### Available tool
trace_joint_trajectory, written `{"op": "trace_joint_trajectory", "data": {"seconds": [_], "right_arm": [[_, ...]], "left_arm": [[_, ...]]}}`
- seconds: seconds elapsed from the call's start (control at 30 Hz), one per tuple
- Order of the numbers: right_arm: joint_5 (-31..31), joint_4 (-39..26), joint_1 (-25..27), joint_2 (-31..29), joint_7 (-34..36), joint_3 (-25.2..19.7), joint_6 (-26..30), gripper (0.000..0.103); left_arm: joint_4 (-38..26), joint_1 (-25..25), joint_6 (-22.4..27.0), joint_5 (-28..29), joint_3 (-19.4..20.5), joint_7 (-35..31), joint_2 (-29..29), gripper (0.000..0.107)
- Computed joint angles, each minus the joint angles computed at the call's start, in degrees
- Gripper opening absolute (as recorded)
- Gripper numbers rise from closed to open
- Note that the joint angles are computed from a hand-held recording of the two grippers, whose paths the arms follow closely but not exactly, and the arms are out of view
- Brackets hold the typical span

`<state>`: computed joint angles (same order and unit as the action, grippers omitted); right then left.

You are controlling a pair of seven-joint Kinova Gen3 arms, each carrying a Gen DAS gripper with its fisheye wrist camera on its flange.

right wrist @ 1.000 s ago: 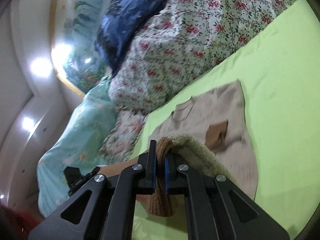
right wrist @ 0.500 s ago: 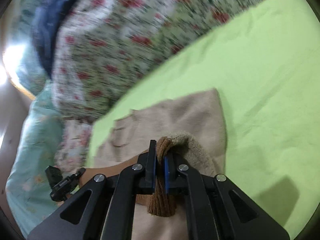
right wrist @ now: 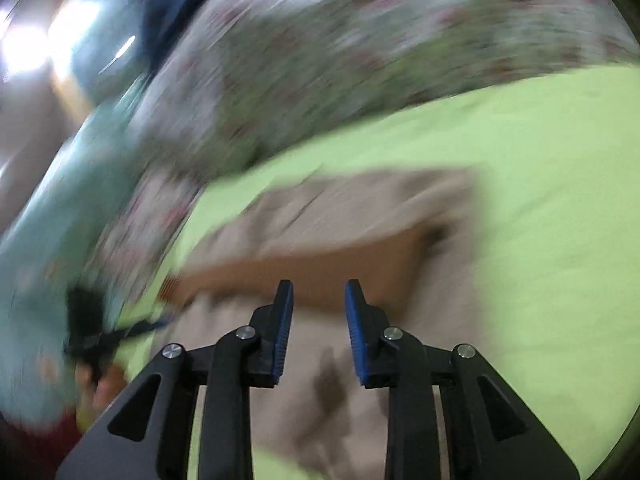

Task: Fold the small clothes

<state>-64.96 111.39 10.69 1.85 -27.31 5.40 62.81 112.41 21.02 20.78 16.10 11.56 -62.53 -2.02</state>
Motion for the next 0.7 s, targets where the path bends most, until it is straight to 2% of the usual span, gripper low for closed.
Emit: {"op": "trace_joint_trajectory", "data": {"seconds": [0.07, 0.1, 0.17, 0.2, 0.23, 0.27, 0.37, 0.43, 0.5, 0.57, 0.63, 0.7], "right_arm": [[4.66, -3.71, -4.67, 3.22, -0.55, -0.73, 3.16, 0.028], [6.99, -5.46, -7.32, 4.39, -1.36, -0.23, 3.54, 0.028], [11.65, -8.59, -12.63, 6.98, -3.82, 1.19, 1.90, 0.028], [13.98, -10.63, -15.28, 7.89, -6.15, 3.16, 1.36, 0.028], [16.31, -12.79, -17.58, 8.93, -8.48, 4.98, 0.83, 0.028], [17.96, -15.28, -18.81, 10.41, -10.82, 6.38, -0.63, 0.028], [17.40, -18.91, -19.28, 13.27, -17.81, 9.29, -6.35, 0.025], [14.24, -19.36, -16.51, 14.46, -22.47, 10.10, -11.01, 0.025], [10.53, -17.50, -11.77, 13.96, -25.65, 6.78, -14.53, 0.025], [10.05, -14.83, -7.30, 12.07, -27.55, 2.64, -18.30, 0.027], [8.63, -11.30, -2.15, 9.34, -26.11, -2.46, -20.30, 0.028], [5.86, -6.53, 2.31, 5.62, -22.19, -6.69, -20.73, 0.032]], "left_arm": [[-3.73, -1.47, 2.68, 0.99, 1.92, -3.13, 4.12, 0.051], [-4.69, -3.75, 3.52, 0.33, 4.19, -3.51, 5.30, 0.049], [-7.66, -9.05, 7.14, -1.15, 8.86, -3.89, 8.05, 0.045], [-8.69, -11.34, 8.41, -1.59, 10.41, -4.76, 8.79, 0.040], [-9.83, -12.80, 9.67, -2.88, 10.90, -4.90, 9.47, 0.028], [-11.23, -13.21, 11.19, -4.79, 10.36, -4.32, 10.12, 0.018], [-14.06, -11.05, 14.38, -11.78, 3.46, 1.34, 10.36, 0.013], [-14.28, -9.65, 14.78, -15.66, -1.85, 6.00, 9.83, 0.013], [-12.05, -8.67, 12.44, -15.96, -6.53, 10.35, 8.31, 0.013], [-8.53, -7.00, 9.28, -13.25, -10.60, 11.76, 5.68, 0.013], [-4.59, -3.32, 6.56, -13.09, -13.99, 13.78, 2.43, 0.018], [-1.52, -1.42, 5.64, -16.36, -13.73, 18.21, -0.44, 0.028]]}}
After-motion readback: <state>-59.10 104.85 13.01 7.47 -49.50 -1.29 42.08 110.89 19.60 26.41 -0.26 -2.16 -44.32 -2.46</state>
